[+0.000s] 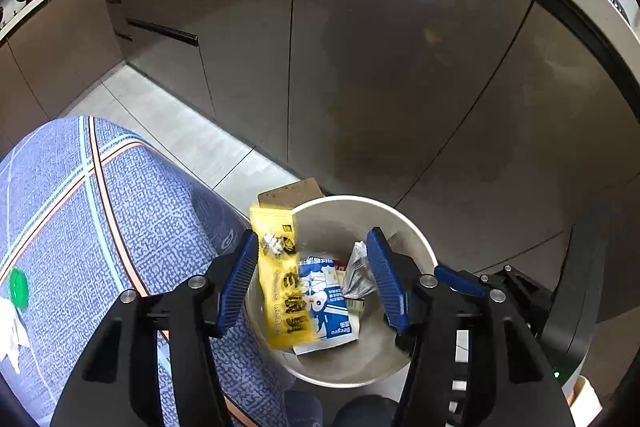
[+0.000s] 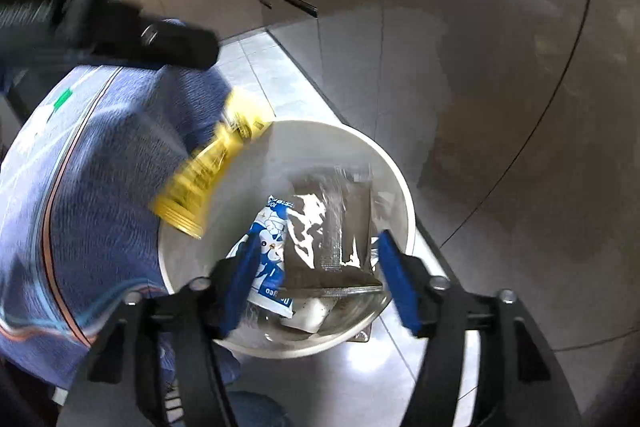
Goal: Collect trash
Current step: 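Carry the snack stick and foil wrapper over the bin and release both, then move both open tools back over the table toward the napkin and cap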
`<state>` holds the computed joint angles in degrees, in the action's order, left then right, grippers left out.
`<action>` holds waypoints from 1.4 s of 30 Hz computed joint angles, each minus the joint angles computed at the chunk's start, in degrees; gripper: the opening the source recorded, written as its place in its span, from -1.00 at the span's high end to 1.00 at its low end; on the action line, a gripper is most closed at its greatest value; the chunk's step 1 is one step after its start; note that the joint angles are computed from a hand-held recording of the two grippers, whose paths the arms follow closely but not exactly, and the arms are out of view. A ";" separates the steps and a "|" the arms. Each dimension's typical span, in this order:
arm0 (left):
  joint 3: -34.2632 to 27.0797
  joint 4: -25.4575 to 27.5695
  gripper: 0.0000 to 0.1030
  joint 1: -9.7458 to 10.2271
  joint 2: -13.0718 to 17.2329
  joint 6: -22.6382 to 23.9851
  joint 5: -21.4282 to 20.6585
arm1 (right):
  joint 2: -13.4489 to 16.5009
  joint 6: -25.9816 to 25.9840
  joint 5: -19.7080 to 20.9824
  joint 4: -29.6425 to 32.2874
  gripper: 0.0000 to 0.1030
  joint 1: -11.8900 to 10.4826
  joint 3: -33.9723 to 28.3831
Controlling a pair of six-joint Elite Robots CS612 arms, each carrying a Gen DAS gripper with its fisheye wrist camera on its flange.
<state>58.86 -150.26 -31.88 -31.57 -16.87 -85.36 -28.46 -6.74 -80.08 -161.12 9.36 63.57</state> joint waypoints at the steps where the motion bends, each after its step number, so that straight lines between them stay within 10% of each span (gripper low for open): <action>1: -0.09 -0.16 -0.24 0.00 0.04 -0.07 -0.07 | -0.03 -0.49 -0.10 -0.34 -0.35 0.04 0.17; 11: 0.18 -2.01 -0.73 -0.15 -0.09 0.83 2.18 | -0.46 1.63 1.47 -2.74 -0.93 -0.25 1.54; 30: 10.40 -5.42 -0.84 0.40 -8.58 -3.83 3.06 | -4.83 1.66 4.00 -5.19 -0.93 0.11 5.38; 42: 25.26 -11.09 -0.84 4.20 -17.73 -14.21 3.76 | -7.68 -6.52 5.23 -10.94 -0.93 3.76 6.78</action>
